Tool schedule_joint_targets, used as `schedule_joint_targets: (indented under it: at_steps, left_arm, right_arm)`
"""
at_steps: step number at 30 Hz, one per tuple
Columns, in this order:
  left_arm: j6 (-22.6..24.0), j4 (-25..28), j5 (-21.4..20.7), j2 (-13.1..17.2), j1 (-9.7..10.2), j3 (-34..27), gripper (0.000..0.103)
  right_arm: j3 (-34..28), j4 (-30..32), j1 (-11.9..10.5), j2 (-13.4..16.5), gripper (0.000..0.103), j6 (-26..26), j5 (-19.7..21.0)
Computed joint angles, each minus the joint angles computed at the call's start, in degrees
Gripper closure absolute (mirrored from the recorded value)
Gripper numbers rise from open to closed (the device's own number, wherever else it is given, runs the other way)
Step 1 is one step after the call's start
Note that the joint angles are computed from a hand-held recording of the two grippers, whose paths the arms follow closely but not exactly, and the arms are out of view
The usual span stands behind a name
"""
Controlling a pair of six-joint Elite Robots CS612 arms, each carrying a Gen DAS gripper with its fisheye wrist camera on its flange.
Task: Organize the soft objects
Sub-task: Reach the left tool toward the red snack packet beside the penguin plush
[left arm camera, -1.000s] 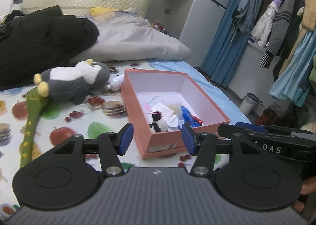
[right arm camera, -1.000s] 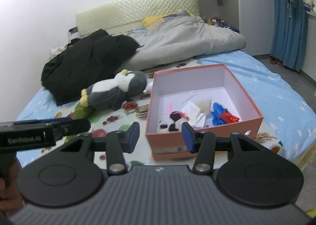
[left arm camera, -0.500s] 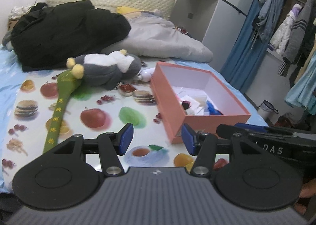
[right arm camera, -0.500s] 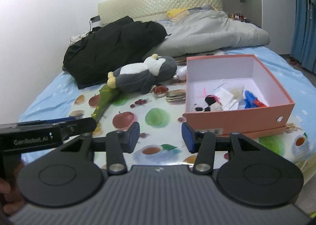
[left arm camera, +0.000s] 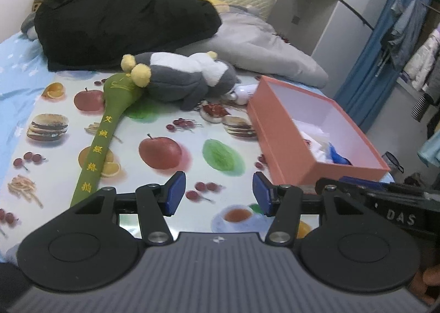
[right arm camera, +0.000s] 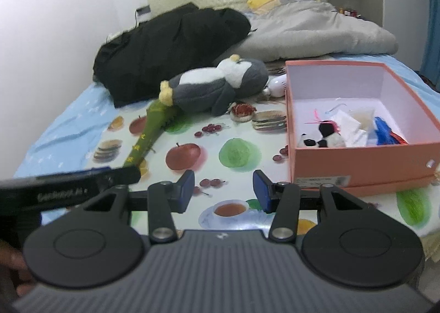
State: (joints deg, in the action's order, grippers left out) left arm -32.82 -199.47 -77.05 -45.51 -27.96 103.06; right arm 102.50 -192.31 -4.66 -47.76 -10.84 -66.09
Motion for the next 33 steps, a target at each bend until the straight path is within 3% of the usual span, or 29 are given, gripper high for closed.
schedule_joint_targets:
  at_steps: [7, 15, 20, 26, 33]
  left_arm:
    - [0.3, 2.4, -3.9, 5.7, 3.56, -8.3, 0.043]
    - [3.9, 8.2, -11.5, 13.8, 7.42, -21.9, 0.043]
    - [3.7, 12.0, -16.9, 18.8, 9.5, -30.5, 0.044]
    - [3.1, 16.3, -22.1, 24.0, 11.14, -40.0, 0.045]
    - [2.5, 21.5, -27.8, 29.6, 12.26, -51.0, 0.053]
  right_arm:
    - [-7.4, 2.4, 1.6, 5.1, 0.053, -0.4, -1.3]
    - [-17.7, 4.1, 3.5, 12.7, 0.053, -1.2, -3.7]
    - [-24.3, 6.4, 4.2, 17.2, 0.053, -1.0, -5.0]
    - [-31.6, 9.1, 4.9, 22.2, 0.053, -1.8, -6.9]
    - [-39.6, 10.3, 5.7, 27.1, 0.05, -2.2, -8.8]
